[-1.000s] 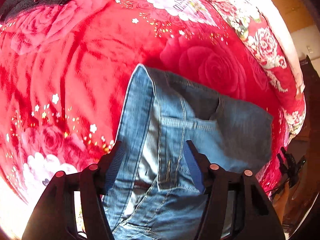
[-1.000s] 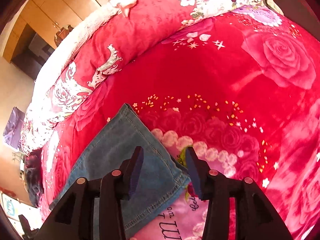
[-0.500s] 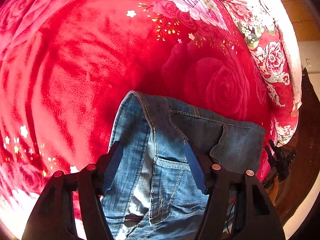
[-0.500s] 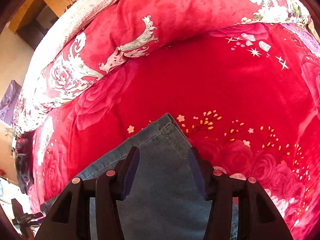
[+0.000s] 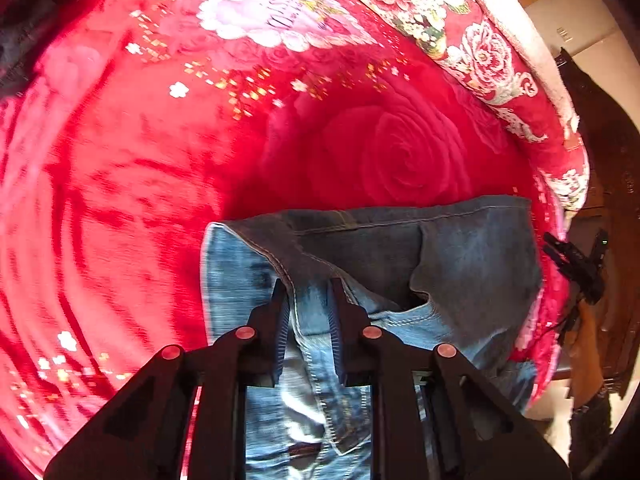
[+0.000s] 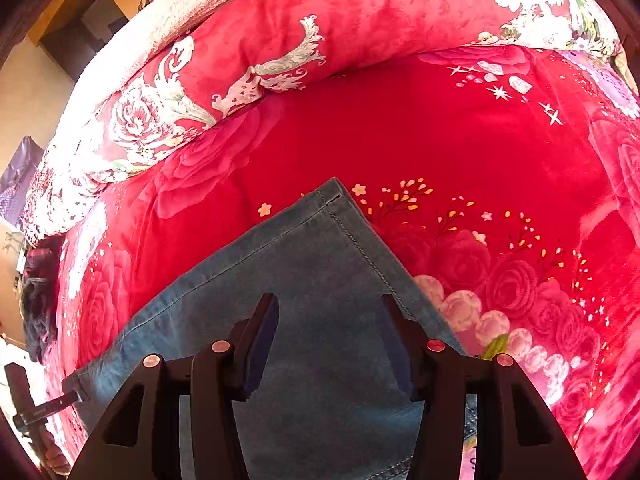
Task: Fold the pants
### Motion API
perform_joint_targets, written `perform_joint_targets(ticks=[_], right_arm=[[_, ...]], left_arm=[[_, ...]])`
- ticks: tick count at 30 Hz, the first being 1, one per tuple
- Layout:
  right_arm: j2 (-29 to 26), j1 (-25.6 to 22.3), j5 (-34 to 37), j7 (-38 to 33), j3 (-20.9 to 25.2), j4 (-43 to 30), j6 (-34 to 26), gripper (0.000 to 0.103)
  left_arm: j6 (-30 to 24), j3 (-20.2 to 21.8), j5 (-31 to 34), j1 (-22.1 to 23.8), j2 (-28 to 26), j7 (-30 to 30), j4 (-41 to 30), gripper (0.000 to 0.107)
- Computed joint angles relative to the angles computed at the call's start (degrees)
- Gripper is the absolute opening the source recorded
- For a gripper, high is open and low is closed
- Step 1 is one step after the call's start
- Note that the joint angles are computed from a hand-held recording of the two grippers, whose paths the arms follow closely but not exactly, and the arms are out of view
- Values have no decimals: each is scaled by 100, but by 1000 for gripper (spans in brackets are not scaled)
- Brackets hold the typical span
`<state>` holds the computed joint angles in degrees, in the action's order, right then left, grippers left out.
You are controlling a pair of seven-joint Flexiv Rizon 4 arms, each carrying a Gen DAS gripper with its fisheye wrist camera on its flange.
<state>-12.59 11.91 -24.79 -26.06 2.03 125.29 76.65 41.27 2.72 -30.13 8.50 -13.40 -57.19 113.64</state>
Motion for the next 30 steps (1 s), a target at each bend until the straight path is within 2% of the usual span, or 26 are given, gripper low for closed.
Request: perform_joint_targets(ticks=[1, 2, 4, 6, 8, 9, 10, 12, 14, 15, 16, 17, 21, 25, 27, 29, 30], right_arm=[[31, 12, -66, 51, -44, 26, -15, 53], [62, 23, -134, 145, -88, 58, -38, 53], [98, 17, -191, 347, -119, 110, -29, 53], [134, 13, -291, 591, -161, 242, 198, 53], [145, 2, -348, 633, -143, 290, 174, 53], [134, -8, -333, 606, -110, 274, 100, 54], [133, -10, -332, 615, -95, 274, 42, 54], [144, -14, -336, 716, -85, 311, 76, 54], [194, 1, -437, 876, -126, 395, 195, 54], [228, 10, -534, 941, -153, 439, 244, 54], [269, 6, -621, 960, -163, 473, 256, 54], [306, -6, -679, 956, -154, 486, 211, 54], [460, -121, -853, 1045, -112, 590, 109, 54], [585, -309, -973, 1253, -128, 729, 203, 54], [601, -427, -960, 1265, -132, 751, 325, 54], [523, -535, -627, 978, -55, 644, 400, 59], [455, -563, -538, 861, -57, 579, 479, 60]], left_arm=[[122, 105, 467, -82, -46, -311, -96, 16], [-66, 158, 685, -76, -88, -539, -195, 15], [-829, 100, 368, 136, -29, -318, -185, 16], [-1230, 108, -9, 228, 243, -10, 132, 19], [-1439, 158, -114, 191, 501, 182, 434, 41], [-1416, 187, -22, 127, 597, 127, 570, 56], [-1389, 202, 79, 66, 656, 62, 678, 58], [-1419, 207, 189, -9, 660, -16, 793, 58], [-1326, 213, 290, -93, 681, -338, 889, 57], [-1110, 226, 324, -145, 773, -470, 988, 42], [-1090, 231, 256, -154, 850, -479, 1037, 3], [-1212, 247, 260, -148, 887, -590, 1033, 4], [-777, 288, 817, -247, 1048, -1084, 1258, 5], [-914, 357, 697, -203, 1325, -1049, 1308, 4], [-985, 415, 500, -146, 1451, -773, 1262, 6], [-846, 426, 361, -94, 1436, -719, 1104, 13], [-739, 414, 269, -64, 1342, -727, 975, 35]])
